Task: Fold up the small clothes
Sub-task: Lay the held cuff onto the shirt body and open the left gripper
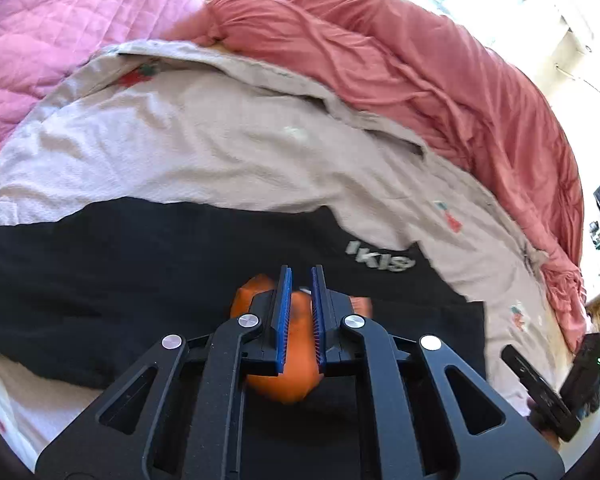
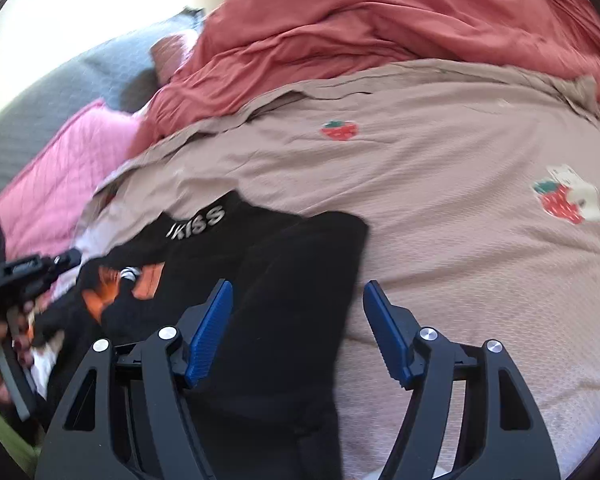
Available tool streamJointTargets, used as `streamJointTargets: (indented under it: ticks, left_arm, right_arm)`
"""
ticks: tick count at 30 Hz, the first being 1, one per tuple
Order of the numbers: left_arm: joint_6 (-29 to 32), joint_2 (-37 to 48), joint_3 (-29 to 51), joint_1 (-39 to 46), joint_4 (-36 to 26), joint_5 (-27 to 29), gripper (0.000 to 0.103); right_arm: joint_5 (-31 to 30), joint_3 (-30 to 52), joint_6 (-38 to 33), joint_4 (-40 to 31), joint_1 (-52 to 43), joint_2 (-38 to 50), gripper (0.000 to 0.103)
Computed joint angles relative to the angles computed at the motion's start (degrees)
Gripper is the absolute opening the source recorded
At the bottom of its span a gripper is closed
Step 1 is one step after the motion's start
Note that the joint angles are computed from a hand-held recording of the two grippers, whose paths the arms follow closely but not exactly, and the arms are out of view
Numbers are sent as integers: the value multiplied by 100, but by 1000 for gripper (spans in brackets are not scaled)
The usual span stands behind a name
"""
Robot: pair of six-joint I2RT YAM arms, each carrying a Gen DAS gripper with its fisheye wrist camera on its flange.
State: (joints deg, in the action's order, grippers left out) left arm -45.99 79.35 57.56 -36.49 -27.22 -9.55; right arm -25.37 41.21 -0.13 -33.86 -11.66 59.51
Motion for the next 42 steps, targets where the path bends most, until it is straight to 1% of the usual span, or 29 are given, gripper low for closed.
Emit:
streamJointTargets:
  ticks: [2, 3, 4, 5, 6, 7, 9, 11, 12, 14, 15, 16, 17, 20, 23, 24, 25, 27, 28, 30, 31, 34, 37, 39, 41, 42]
  left_arm:
    - [-73, -89, -220, 292, -115, 243, 4]
    - [-112, -186, -365, 379, -69, 401, 4]
    - [-134, -331, -553, 465, 19, 604, 6]
    - [-141, -425, -652, 480, 38, 667, 15]
    - [-157, -462, -710, 473, 39, 745, 22]
    - [-196, -478, -758, 459, 43, 793, 33]
    - [-356, -357, -832, 415, 182, 990, 38]
    - [-562, -91, -803, 347, 289, 1191, 55]
    - [-667, 116, -700, 243, 228, 1154, 56]
    - [-765, 521, -394, -113, -91, 644, 55]
    - [-751, 648, -237, -335, -207, 307, 45]
    - [-692, 683, -162, -432, -284, 133, 15]
    - [-636, 678, -108, -490, -328, 26, 9]
    - [-405, 307, -96, -439, -345, -183, 8]
    - [-152, 25, -19, -261, -552, -507, 8]
    - [-60, -18, -40, -149, -550, -422, 9]
    - [-29, -30, -107, -11, -527, -225, 9]
    - [-13, 75, -194, 124, -567, 36, 10]
    - [-58, 110, -294, 143, -550, 49, 12]
    - [-104, 176, -471, 156, -495, 115, 14]
    - [-105, 176, -520, 151, -507, 95, 17]
    - [-48, 74, -580, 176, -535, 87, 19]
    - [49, 37, -463, 123, -748, -135, 20]
    - [100, 33, -373, 57, -940, -351, 20]
    - [134, 153, -83, -53, -1452, -860, 19]
    - [137, 90, -49, -65, -1496, -924, 19]
  right_arm:
    - [179, -74, -35, 24, 324, -71, 66]
    - [223, -105, -33, 36, 423, -83, 66]
    - [270, -135, -12, 54, 510, -91, 67]
    - [304, -158, 2, 60, 569, -87, 67]
    - [328, -180, 0, 61, 599, -93, 67]
    - [366, -179, 7, 60, 620, -87, 67]
    - [441, -183, 13, 71, 619, -104, 67]
    - [505, -189, 15, 80, 587, -139, 69]
    - [530, -198, 2, 85, 578, -162, 69]
    - [555, -205, -32, 96, 592, -175, 69]
    - [560, -214, -49, 99, 618, -177, 69]
    - [565, -224, -57, 105, 648, -179, 69]
    - [554, -246, -68, 120, 680, -176, 69]
    - [575, -270, -77, 134, 735, -172, 69]
    - [639, -297, -86, 189, 802, -221, 69]
    - [698, -307, -88, 200, 874, -228, 69]
    - [729, -313, -95, 202, 910, -222, 69]
    - [1070, -312, -45, 177, 1146, -137, 69]
    - [1284, -323, -9, 161, 1260, -96, 69]
    - [1321, -364, 29, 200, 1289, -85, 69]
    - [1343, -388, 54, 239, 1313, -95, 69]
    - [1252, -447, 20, 358, 1411, -219, 69]
    - [1319, -458, -71, 353, 1680, -207, 69]
    - [1700, -375, -63, 172, 1839, 103, 69]
    - [1874, -305, -84, 64, 1805, 422, 70]
    - [1862, -311, -64, 60, 1741, 474, 76]
